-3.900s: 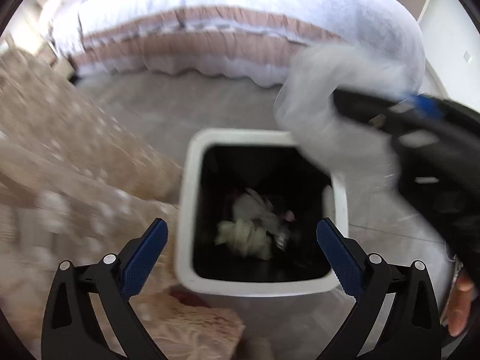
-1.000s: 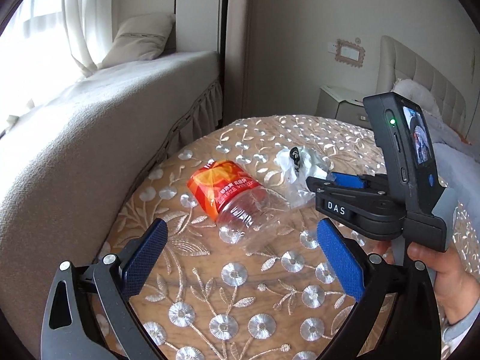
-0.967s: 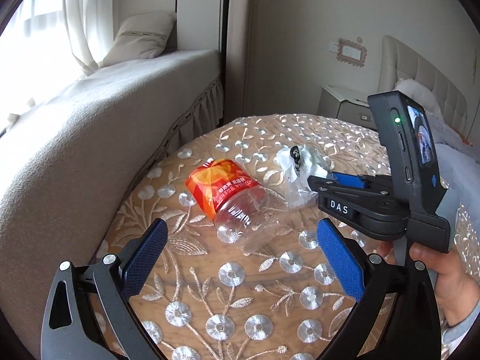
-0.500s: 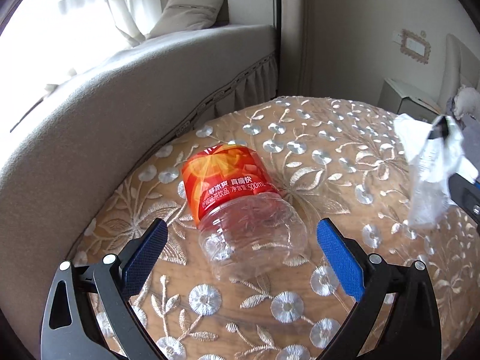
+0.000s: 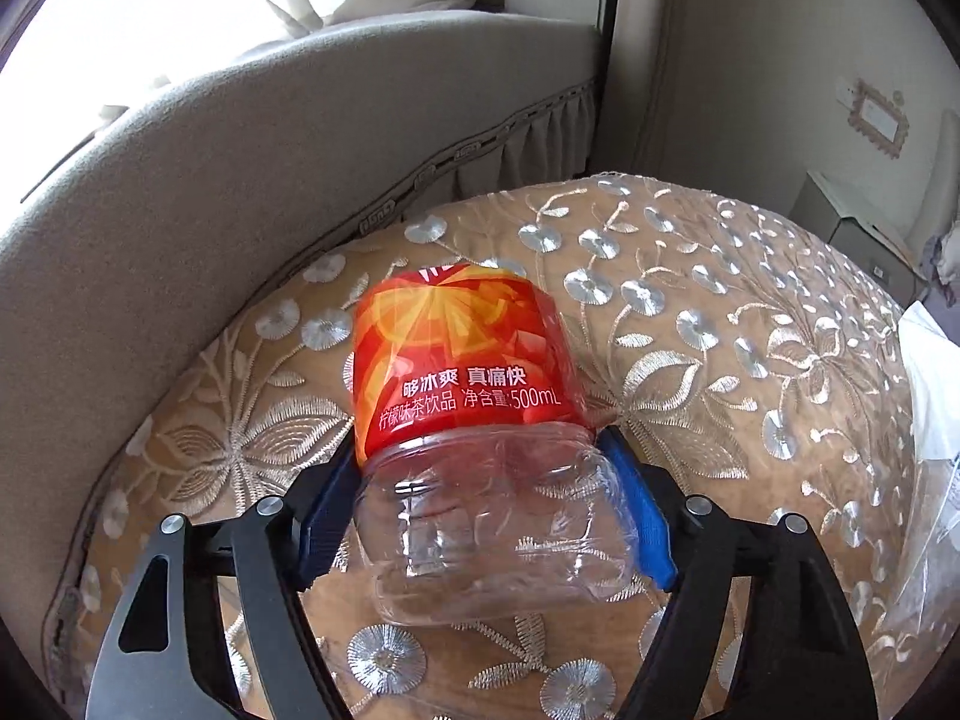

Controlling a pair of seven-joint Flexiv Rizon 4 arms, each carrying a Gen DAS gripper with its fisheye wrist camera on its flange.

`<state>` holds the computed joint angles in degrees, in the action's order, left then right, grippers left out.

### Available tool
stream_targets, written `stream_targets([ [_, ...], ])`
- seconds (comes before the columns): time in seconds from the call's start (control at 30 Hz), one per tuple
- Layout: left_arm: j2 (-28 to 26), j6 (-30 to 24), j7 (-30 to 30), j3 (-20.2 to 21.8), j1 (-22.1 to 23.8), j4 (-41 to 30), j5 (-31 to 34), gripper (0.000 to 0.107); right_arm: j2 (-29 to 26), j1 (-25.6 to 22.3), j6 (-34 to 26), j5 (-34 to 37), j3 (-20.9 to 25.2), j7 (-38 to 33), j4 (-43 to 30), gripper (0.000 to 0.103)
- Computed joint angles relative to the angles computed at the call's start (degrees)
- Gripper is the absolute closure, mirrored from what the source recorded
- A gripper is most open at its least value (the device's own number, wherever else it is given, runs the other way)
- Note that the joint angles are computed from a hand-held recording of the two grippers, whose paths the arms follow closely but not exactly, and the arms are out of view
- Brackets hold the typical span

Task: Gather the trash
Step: 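Carry the orange-labelled bottle and white wrapper over the white trash bin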

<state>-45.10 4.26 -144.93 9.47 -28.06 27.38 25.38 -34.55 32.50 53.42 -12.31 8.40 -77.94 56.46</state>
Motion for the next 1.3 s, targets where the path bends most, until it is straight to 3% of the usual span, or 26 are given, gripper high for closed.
stream_targets([
  [0.27,7.6,7.7,-1.4,0.1,-2.7,10.7,3.7,0.033,4.3,0.4,3.9,-2.6,-0.9,2.0,6.1,0.072],
  [0.47,16.0,16.8,-1.4,-2.0,-5.5,20.6,7.8,0.033,11.4,0.4,9.7,-6.6,-1.6,7.0,15.7,0.072],
  [0.7,21.4,23.4,1.3,-6.2,-6.9,27.0,10.3,0.033,22.6,-0.9,15.9,-17.1,-2.4,19.1,30.6,0.072],
  [0.83,22.6,26.4,3.6,-8.0,-8.1,28.8,10.5,0.033,29.9,-2.9,18.1,-28.8,-2.7,31.9,39.8,0.072],
  [1.03,22.3,30.5,7.9,-10.3,-10.1,29.4,9.9,0.033,39.6,-9.3,14.5,-41.5,1.5,46.3,49.1,0.072],
  [1.3,17.4,35.5,17.9,-12.7,-13.8,26.1,4.2,0.032,52.6,-17.9,5.2,-40.4,9.1,54.3,59.5,0.072],
])
